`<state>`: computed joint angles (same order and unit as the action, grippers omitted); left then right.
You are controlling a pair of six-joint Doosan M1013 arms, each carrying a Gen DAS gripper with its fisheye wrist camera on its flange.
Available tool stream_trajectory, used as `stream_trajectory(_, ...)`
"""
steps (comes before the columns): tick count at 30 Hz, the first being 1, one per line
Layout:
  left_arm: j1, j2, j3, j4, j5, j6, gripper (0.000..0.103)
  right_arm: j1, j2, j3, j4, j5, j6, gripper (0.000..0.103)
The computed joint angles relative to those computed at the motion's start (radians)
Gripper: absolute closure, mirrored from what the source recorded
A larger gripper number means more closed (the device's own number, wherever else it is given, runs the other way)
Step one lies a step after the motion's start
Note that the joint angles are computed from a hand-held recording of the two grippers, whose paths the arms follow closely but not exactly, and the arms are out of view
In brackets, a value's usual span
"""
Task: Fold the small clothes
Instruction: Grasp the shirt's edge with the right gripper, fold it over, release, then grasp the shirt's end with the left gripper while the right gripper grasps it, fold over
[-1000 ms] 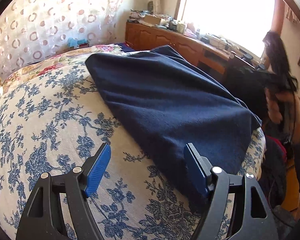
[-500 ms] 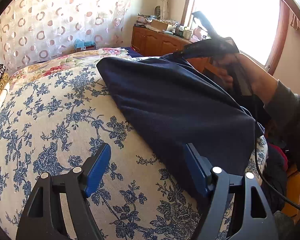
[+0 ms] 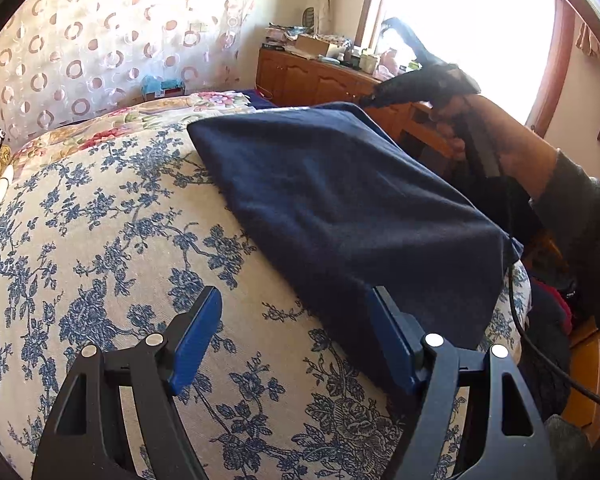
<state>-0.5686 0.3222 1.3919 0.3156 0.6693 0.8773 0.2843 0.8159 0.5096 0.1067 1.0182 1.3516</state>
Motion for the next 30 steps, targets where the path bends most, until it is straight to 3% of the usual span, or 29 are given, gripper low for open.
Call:
stream_trajectory(5, -0.005, 0.004, -0.004, -0.049, 0.002, 0.065, 0.027, -0.024, -0.181, 0.323, 0.162, -0.193, -0.168, 0.053)
stream_trajectory(8, -0.002, -0.001, 0.004, -0.113, -0.016, 0.117, 0.027, -0.042, -0.295, 0.528, 0.255, -0.291, -0.277, 0.049)
stream_trajectory(12, 0.008, -0.008, 0.014, -0.232, -0.040, 0.207, 0.028, -0.065, -0.389, 0.706, 0.380, -0.358, -0.397, 0.046)
stream_trajectory(13, 0.008, -0.007, 0.011, -0.240, -0.036, 0.217, 0.033, -0.069, -0.408, 0.741, 0.399, -0.373, -0.420, 0.046)
stream_trajectory(14, 0.005, -0.007, 0.009, -0.241, -0.032, 0.224, 0.041, -0.070, -0.421, 0.768, 0.408, -0.385, -0.434, 0.044)
stream_trajectory(19, 0.000, -0.008, 0.004, -0.285, -0.022, 0.264, 0.052, -0.072, -0.450, 0.835, 0.453, -0.374, -0.477, 0.037)
stream_trajectory(28, 0.001, 0.009, -0.016, -0.401, 0.031, 0.374, 0.054, -0.072, -0.473, 0.872, 0.515, -0.349, -0.554, 0.037)
stream_trajectory(30, -0.008, 0.010, -0.018, -0.373, 0.035, 0.377, 0.068, -0.077, -0.475, 0.874, 0.535, -0.340, -0.579, 0.036)
